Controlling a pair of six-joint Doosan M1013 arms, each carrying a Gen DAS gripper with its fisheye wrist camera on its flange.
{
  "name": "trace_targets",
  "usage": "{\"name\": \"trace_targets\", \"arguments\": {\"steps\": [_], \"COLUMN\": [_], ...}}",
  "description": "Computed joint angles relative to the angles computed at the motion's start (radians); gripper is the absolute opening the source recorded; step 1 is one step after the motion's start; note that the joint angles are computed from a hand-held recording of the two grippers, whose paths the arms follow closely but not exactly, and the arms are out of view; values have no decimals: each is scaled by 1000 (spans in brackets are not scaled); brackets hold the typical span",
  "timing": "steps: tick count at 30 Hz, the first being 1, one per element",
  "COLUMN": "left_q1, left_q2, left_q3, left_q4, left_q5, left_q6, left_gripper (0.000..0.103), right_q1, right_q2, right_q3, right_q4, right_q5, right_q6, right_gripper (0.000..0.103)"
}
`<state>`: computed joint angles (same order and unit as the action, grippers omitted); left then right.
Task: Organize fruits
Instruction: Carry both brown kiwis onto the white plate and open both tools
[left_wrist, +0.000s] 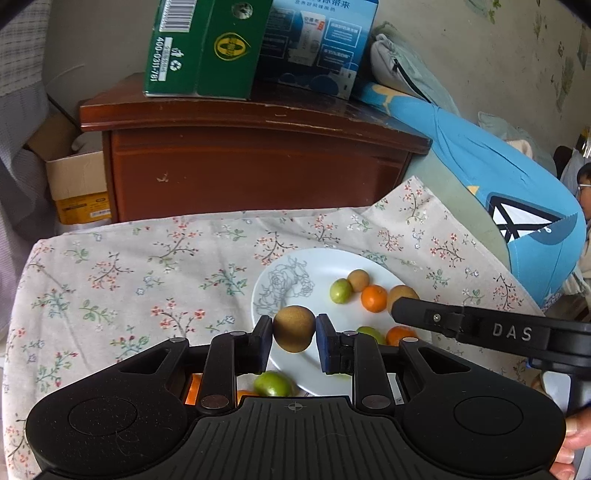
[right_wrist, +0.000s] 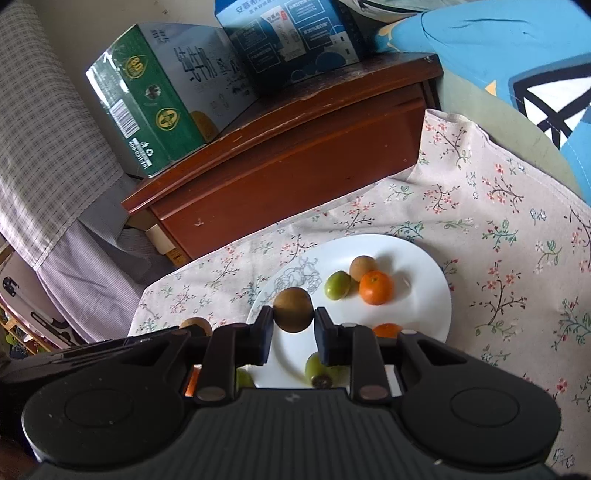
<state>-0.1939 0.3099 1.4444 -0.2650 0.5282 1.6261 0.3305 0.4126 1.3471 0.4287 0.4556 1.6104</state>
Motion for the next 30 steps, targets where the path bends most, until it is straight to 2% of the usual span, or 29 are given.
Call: {"name": "trace_targets", "arguments": {"steps": [16, 22, 24, 26, 30], "left_q1": [-6, -8, -10, -12, -13], "left_q2": [58, 57, 52, 44, 24], "left_q3": [-48, -47, -46, -40, -30], "left_q4": [-29, -32, -28, -1, 46], "left_q5": [56, 47, 43, 26, 8], "left_q6": [18, 29, 29, 5, -32], "left_gripper": [23, 25, 32, 47, 61], "right_q1": [-12, -13, -12, -12, -10], "right_q2": [65, 67, 66, 63, 57], "right_q3": [-72, -70, -69, -67, -64], "right_q4": [-10, -25, -34, -34, -33], "right_q5": [72, 55, 48, 43, 38], "right_q6": [37, 68, 73, 73, 65], "right_gripper": [24, 28, 28, 28, 28]}}
